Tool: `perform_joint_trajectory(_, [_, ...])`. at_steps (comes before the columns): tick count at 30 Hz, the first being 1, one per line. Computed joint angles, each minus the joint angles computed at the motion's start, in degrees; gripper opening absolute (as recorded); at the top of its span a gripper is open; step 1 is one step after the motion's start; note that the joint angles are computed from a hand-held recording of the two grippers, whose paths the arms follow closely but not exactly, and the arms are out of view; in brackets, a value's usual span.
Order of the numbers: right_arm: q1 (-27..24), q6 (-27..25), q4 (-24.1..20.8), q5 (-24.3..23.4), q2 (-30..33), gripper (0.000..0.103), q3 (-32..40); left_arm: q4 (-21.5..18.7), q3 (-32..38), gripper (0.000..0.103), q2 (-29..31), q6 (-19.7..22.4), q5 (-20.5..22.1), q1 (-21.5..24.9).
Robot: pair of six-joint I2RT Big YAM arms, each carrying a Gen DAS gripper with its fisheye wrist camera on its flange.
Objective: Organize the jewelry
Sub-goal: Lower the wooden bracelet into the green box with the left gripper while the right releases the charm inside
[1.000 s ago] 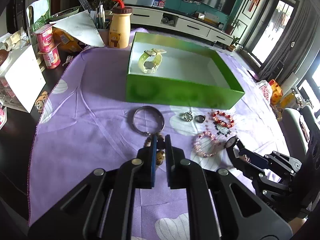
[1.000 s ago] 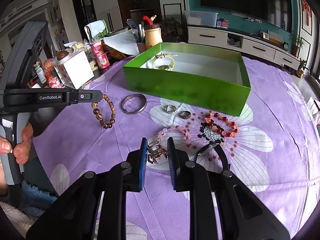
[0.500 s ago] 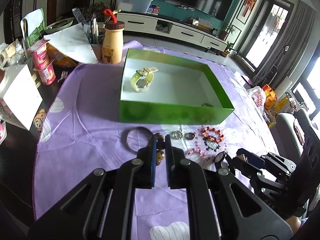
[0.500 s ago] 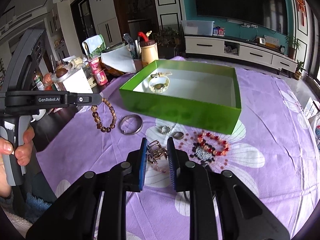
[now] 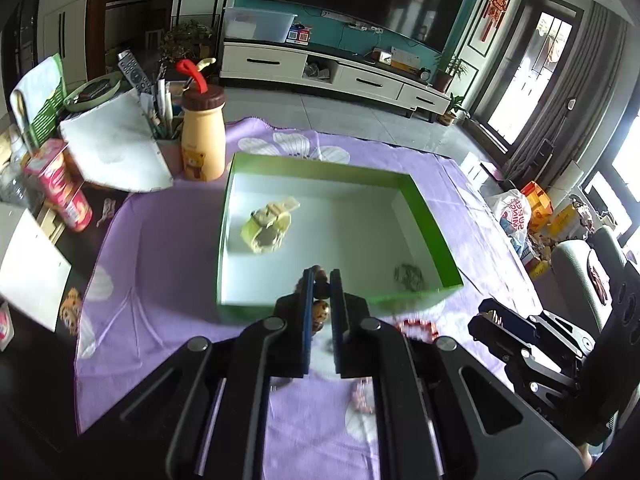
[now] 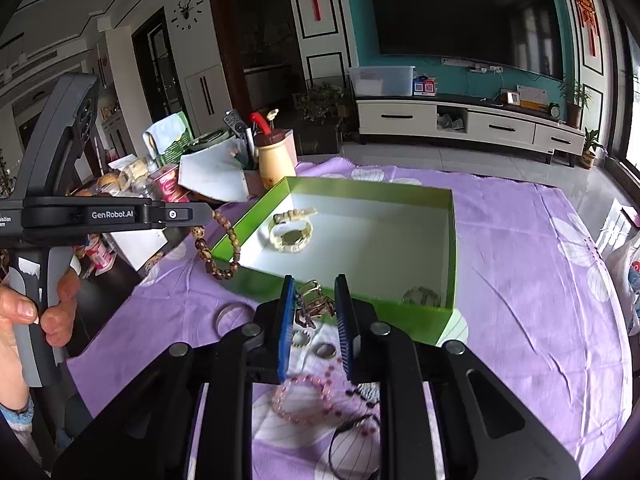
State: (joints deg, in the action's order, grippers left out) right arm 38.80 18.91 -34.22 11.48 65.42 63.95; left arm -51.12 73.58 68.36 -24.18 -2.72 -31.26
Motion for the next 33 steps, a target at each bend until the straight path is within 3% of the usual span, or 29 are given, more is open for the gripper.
perform_joint_trajectory(11, [-6.2, -0.7, 1.2, -5.4, 6.4, 0.02, 4.3, -1.1, 8.2, 0.008, 10.7, 0.9, 0.9, 0.8])
perform_joint_trajectory(20, [-9.1, 0.4, 0.0, -7.8, 12.3, 0.02, 6.5, -1.8, 10.4, 0.008, 17.2, 0.7, 2.5, 0.9])
perform_joint_trajectory(28, [-10.2, 1.1, -1.0, -7.3, 14.9, 0.021, 7.5, -3.6, 10.5, 0.008, 19.7, 0.6, 1.2, 2.0])
perform_joint_trajectory(30, [-10.7, 2.1, -1.0, -7.4, 14.9, 0.027, 7.5, -3.5, 10.1, 0.009, 19.2, 0.5, 0.8, 2.4])
perform_joint_trajectory(32, [-11.0, 2.8, -0.4, -7.6, 14.2, 0.029, 6.8, -3.2, 9.3, 0.014, 18.2, 0.6, 0.8, 2.5])
perform_joint_trajectory(33, [-11.2, 3.1, -0.1, -7.9, 13.6, 0.031, 6.2, -2.9, 8.9, 0.024, 17.6, 0.6, 0.7, 2.5])
